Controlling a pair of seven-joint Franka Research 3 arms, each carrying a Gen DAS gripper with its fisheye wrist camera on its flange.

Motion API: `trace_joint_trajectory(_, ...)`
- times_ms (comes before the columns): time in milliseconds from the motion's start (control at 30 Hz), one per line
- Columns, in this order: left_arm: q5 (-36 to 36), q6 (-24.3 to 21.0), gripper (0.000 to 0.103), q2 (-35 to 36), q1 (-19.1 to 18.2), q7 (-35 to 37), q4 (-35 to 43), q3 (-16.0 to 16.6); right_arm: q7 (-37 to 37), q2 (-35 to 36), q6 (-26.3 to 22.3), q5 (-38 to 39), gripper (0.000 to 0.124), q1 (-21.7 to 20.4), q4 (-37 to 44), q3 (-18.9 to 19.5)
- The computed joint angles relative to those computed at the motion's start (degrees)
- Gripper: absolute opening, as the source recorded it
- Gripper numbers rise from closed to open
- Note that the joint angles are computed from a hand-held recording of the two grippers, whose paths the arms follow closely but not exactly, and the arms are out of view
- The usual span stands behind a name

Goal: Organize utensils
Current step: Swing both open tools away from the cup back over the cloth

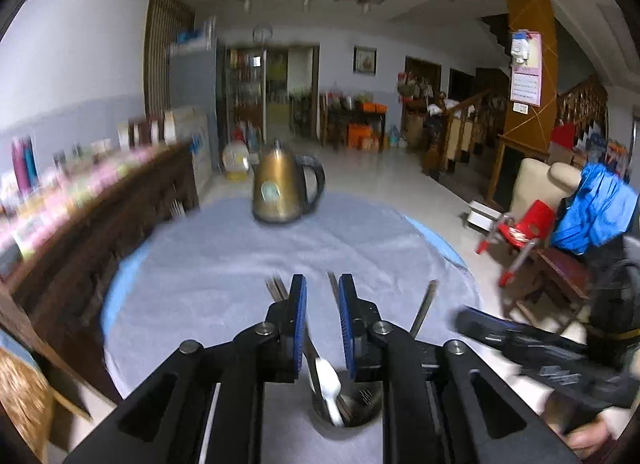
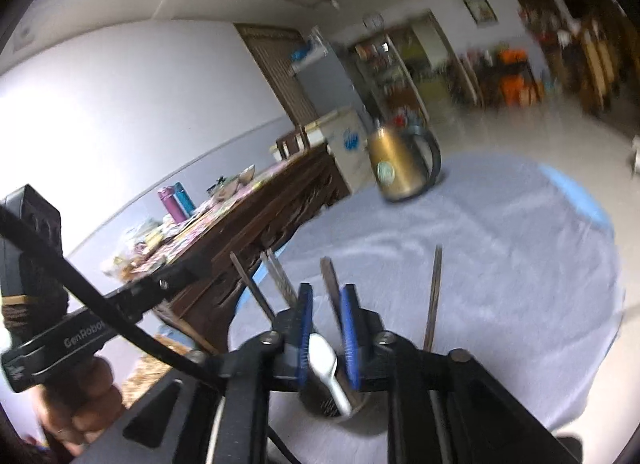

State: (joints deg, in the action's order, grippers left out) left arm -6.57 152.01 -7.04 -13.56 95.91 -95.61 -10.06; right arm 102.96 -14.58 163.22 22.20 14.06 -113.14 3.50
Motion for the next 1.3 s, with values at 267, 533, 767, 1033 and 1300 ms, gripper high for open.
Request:
trace_joint_trajectory(267, 24.9, 14.0, 0.052, 6.2, -2.0, -20.4, 12.3, -7.8, 4.6, -22.0, 5.3, 0.2, 0.025, -10.8, -18.5, 0.8)
trace_joint_trajectory(533, 14.8, 10.3, 0.06, 15.7, -14.1, 4.6, 23.1, -14.8, 16.6, -36.6, -4.5, -8.2, 0.025, -27.9, -23.8, 1.3)
trace_joint_trajectory(767, 20.6, 2.8, 0.06, 20.3, -21.5, 3.1, 29.7, -11.6, 20.7, -41.9, -9.6, -9.8, 0.025, -30.8, -27.8, -2.1)
trace_joint_trajectory(1033, 23.3, -5.1, 0.06, 23.1, -25.5, -1.5, 34.5, -9.9, 20.4, -44.6, -14.2, -10.9, 0.025, -30.8, -29.2, -3.2)
trace_joint_trajectory(1300, 23.7, -9.5, 0.06, 22.3, -24.7, -5.1, 34.4, -8.6, 21.1, -46.5, -15.8, -11.4, 0.025, -30.9, -29.4, -3.1)
